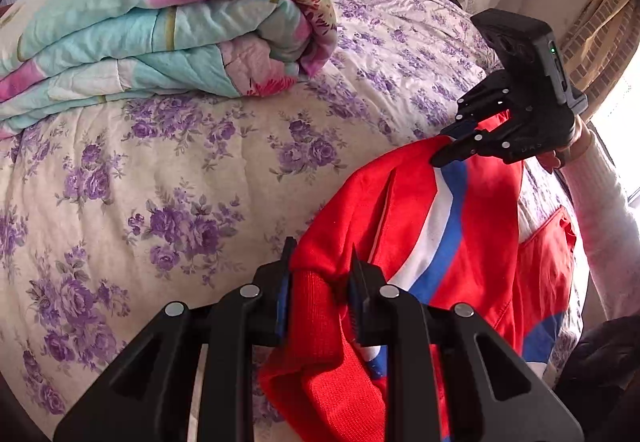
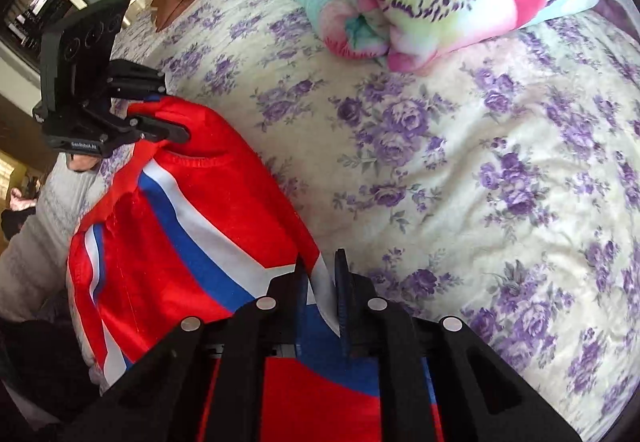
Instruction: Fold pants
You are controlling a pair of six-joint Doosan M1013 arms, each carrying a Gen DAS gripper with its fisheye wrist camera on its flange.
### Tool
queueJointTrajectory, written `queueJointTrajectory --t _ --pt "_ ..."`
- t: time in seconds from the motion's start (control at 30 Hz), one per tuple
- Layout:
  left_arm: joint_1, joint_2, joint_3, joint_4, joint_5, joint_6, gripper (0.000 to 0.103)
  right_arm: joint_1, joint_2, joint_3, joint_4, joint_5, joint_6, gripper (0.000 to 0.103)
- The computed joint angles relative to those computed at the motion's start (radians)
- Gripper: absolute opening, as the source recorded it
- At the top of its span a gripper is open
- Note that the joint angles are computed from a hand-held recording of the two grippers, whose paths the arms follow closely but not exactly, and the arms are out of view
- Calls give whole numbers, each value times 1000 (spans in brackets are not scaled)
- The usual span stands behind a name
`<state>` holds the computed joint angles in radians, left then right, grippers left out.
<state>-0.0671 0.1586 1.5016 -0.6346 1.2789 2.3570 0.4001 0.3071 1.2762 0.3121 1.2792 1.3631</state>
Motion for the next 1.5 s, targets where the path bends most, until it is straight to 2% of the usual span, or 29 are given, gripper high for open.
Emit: queueJointTrajectory --t 0.1,0.23,0.4,0.6,0.8,0.93,1.03,1.13,1.23,1.33,1.4,1.43,1.5 --pt "8 -18 10 -28 1 11 21 13 -51 44 -42 -78 82 13" --pt "8 -26 3 -44 17 -12 21 30 -94 78 -128 -125 256 13" --pt "4 -45 3 -28 14 -58 21 79 -105 72 -246 -120 423 13" --pt "7 -121 43 22 18 -22 21 150 -158 98 -319 -137 487 13" --pt "48 -281 176 6 29 205 23 228 -299 242 -250 -218 536 14" --pt "69 -345 255 22 58 269 23 301 -361 347 -233 -279 593 14" --pt "74 -359 284 50 67 279 23 336 -376 393 -200 -308 617 14" --pt "75 -353 293 73 78 270 23 377 -370 411 -244 -316 662 16" --pt "79 -340 296 77 95 271 25 386 -357 429 -236 -324 689 16" --pt "106 -320 298 37 154 290 31 374 -344 468 -198 -360 727 16" --pt "135 -323 301 0 173 308 38 385 -354 496 -229 -423 765 14" --pt "155 -323 300 -26 192 317 40 392 -355 497 -248 -429 780 14" --pt "207 -332 300 -83 204 326 60 401 -359 503 -277 -444 813 14"
